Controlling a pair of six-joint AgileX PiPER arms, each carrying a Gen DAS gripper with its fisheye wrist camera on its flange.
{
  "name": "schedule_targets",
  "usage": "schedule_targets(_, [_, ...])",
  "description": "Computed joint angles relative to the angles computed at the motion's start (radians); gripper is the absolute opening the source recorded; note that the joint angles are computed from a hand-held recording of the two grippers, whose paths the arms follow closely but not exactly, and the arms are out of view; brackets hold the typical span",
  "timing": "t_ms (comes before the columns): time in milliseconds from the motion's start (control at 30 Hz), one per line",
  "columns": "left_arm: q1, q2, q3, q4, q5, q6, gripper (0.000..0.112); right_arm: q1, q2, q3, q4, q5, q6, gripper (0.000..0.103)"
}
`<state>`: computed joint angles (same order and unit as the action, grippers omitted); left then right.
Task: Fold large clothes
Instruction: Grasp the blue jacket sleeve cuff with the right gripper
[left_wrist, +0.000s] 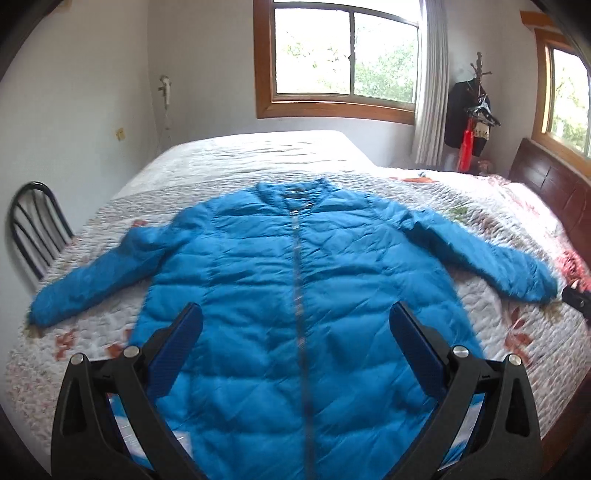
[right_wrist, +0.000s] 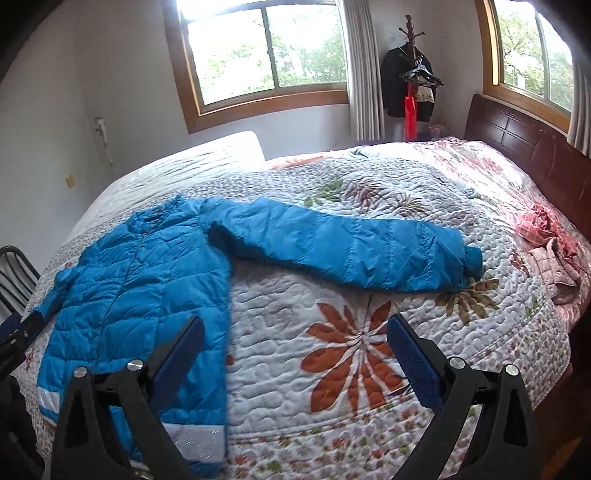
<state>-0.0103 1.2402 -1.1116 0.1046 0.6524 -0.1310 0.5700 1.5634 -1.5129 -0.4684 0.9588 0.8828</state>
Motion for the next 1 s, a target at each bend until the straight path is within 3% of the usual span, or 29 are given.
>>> schedule_targets(200, [-0.153,0.282,-0.205,0.151,-0.005,-0.21,0.1,-0.3,0.136,-0.097,0.22,-0.024,-0.258,0.099])
schedule_targets(367, [-0.184,0.516,-0.408,0.157,0.065,-0.218,0.1,-0.498,0.291,-0.192,0.375,-0.005,-0.452,0.099])
schedule_targets(633, [-0.136,0.669,-0.497,0.113,0.096,-0.198,0.1,-0.673,0.474,-0.255,0.472,0.006,-0.547,0.099])
schedule_targets(700, [-0.125,0.698,-0.507,0.129,0.107,-0.216,0.1,-0.701,0.515,-0.269,0.541,0.009,-0.589,0.094])
schedule_targets(800, [-0.106,0.745,-0.535,0.099,0.13,-0.19,0.1,-0.715,0.512,-0.226,0.59,-0.048,-0.604,0.091])
schedule_targets(867, [-0.101,0.752,-0.524,0.102,0.109,-0.205,0.101,-0.721,0.494,-0.2,0.613,-0.078,-0.607,0.083])
schedule_targets(967, [-0.115,0.748,-0.499,0.151,0.076,-0.246,0.101,-0.743,0.469,-0.172,0.671,-0.101,-0.632,0.061])
schedule_targets(1000, [-0.118,0.749,-0.494,0.16,0.069,-0.255,0.101,-0.756,0.468,-0.168,0.727,-0.113,-0.673,0.044])
